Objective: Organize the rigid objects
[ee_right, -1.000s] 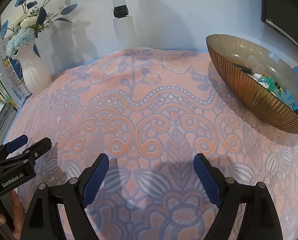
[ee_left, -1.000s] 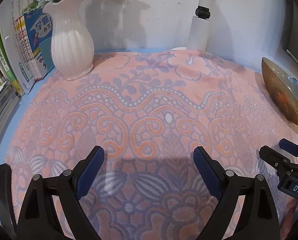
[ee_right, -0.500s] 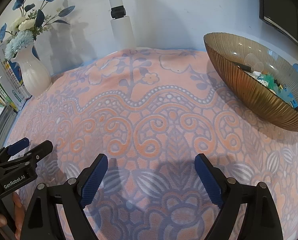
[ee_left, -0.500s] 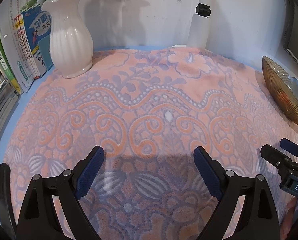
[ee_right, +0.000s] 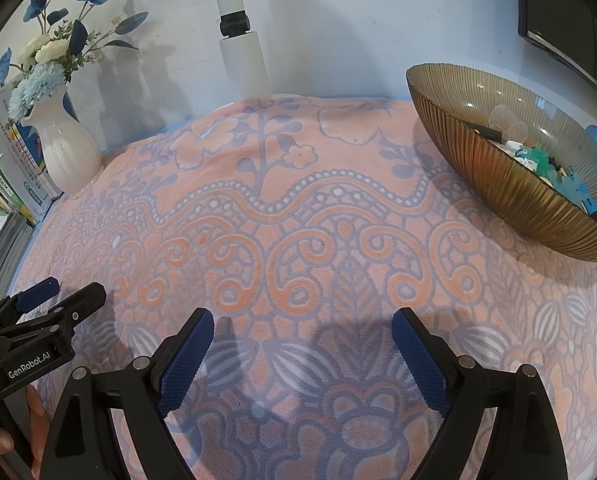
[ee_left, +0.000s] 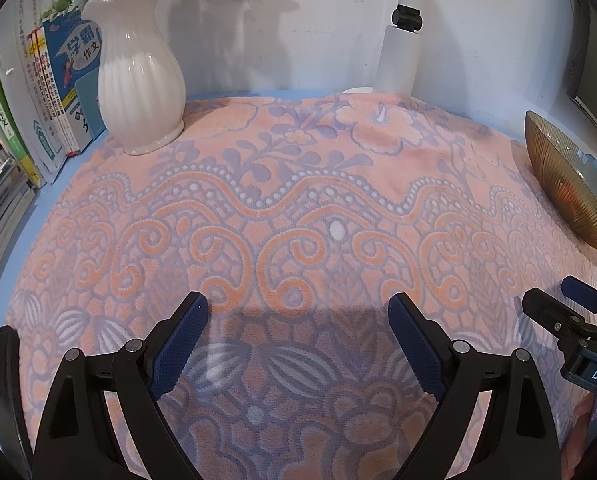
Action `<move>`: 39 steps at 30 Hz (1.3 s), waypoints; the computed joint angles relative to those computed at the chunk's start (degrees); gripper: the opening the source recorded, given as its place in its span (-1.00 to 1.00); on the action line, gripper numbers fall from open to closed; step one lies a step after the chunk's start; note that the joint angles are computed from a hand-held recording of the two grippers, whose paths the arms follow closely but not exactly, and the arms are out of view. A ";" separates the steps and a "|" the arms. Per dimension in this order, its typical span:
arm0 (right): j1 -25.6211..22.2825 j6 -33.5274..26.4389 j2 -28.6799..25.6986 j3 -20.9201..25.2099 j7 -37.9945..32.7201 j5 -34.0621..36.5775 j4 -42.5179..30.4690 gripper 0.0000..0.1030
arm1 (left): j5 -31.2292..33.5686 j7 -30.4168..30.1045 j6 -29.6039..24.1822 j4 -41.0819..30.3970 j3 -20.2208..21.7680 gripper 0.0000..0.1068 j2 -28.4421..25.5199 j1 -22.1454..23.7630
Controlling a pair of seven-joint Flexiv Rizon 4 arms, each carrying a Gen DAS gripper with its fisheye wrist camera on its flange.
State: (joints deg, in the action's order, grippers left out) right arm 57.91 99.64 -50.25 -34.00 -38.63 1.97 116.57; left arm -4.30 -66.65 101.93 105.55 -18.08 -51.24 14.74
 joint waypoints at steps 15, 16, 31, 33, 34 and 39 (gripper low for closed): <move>0.00 0.17 0.07 0.19 0.01 0.36 0.08 0.76 | 0.03 -0.42 0.12 0.05 0.30 0.71 -0.07 -0.25; 0.01 0.13 0.09 0.18 0.06 0.39 0.07 0.76 | 0.02 -0.47 0.16 0.05 0.31 0.71 -0.08 -0.28; -3.52 1.72 6.54 1.07 -4.13 0.02 6.38 0.76 | -0.37 1.16 -0.25 0.15 5.23 0.71 3.26 -2.18; -4.35 2.64 7.98 1.37 -6.01 0.54 8.09 0.76 | -0.13 2.00 -0.30 -0.46 5.13 0.71 3.18 -1.75; -4.03 2.42 8.28 0.78 -6.81 0.88 8.87 0.76 | -0.39 2.61 -2.11 -1.16 5.06 0.71 3.10 -1.52; -0.23 0.31 5.99 -4.85 -8.93 1.84 10.95 0.76 | -4.26 2.31 -5.61 -4.24 3.46 0.71 0.39 -0.11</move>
